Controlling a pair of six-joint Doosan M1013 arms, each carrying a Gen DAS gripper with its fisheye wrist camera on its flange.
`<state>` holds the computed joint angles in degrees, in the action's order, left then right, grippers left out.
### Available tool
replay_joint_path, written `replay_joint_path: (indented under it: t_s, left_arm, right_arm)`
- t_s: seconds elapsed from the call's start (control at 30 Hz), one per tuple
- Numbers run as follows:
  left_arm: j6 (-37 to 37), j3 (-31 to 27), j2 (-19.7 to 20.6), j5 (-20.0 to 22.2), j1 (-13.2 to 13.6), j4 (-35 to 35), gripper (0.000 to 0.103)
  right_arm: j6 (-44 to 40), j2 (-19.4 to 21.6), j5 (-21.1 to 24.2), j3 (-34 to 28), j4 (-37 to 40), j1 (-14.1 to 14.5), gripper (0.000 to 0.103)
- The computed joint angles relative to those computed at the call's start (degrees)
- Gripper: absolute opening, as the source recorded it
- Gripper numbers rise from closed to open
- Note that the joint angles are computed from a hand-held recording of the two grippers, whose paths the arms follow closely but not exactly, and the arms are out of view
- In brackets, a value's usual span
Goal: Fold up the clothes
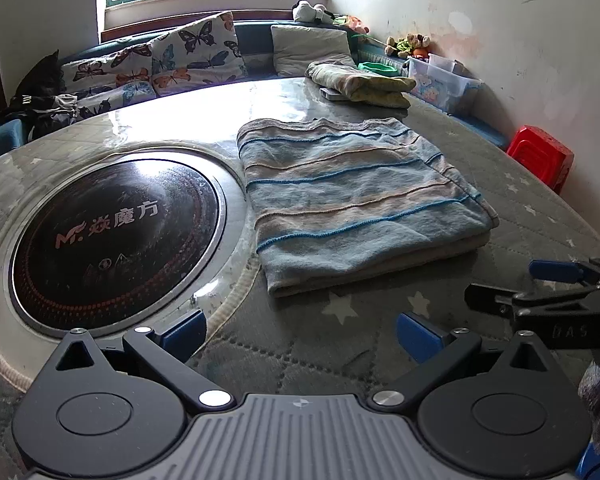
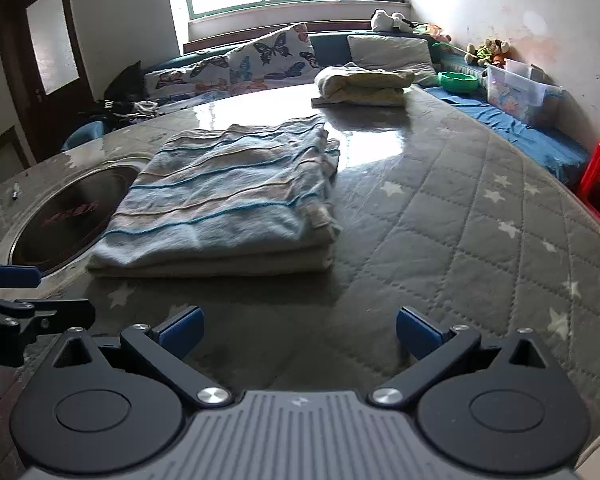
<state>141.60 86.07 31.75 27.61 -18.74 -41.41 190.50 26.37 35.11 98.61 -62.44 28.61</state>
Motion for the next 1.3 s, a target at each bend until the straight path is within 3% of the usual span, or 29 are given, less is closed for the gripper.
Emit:
replay_joint_path:
  t_s: [0.77, 1.3]
  left_arm:
    - [9.76, 4.89, -3.21, -0.34, 0.73, -8.08, 0.103]
    - [14.3, 7.04, -4.59, -0.46, 0.94, -11.79, 0.103]
  right_arm:
    - [13.54, -1.21, 4.71, 1.85, -10.6, 4.05, 0.103]
    - [14.15, -1.36, 7.1, 2.12, -10.82, 5.78, 0.103]
